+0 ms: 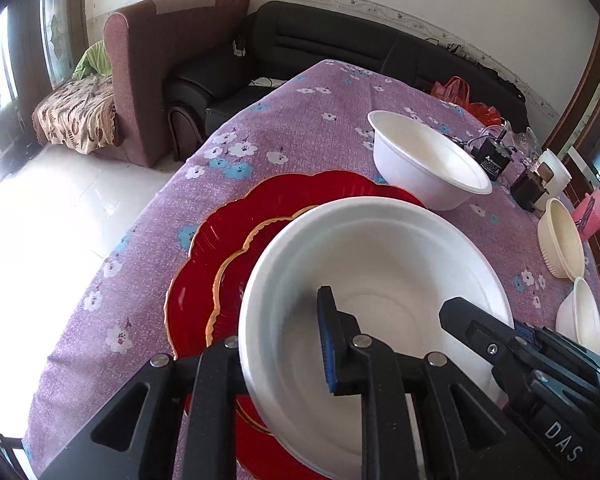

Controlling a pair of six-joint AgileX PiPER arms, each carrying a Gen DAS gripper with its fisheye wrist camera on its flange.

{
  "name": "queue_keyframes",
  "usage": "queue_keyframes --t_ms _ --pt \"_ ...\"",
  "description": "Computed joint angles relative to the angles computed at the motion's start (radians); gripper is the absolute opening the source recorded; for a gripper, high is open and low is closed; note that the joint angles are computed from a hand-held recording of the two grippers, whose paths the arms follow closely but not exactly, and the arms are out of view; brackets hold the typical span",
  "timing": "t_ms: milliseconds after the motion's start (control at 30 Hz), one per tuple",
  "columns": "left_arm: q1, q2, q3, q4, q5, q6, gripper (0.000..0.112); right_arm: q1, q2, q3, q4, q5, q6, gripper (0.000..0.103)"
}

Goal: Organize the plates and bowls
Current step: 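Carry the white plate with both grippers over the red plates and lower it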

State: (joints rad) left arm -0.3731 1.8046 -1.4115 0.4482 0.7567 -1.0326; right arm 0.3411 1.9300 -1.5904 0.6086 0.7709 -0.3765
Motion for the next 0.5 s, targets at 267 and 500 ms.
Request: queue_keyframes --t_ms 267,500 --pt "0.042 0.046 -0.037 -0.051 -0.006 0.043 0.04 0.062 0.056 -0.048 -0.134 -0.064 0.078 0.019" --pt "0.069 0.003 0.021 -0.106 -0.089 0.054 0.063 0.083 0.059 -0.028 -0.233 -0.135 0.136 0.019"
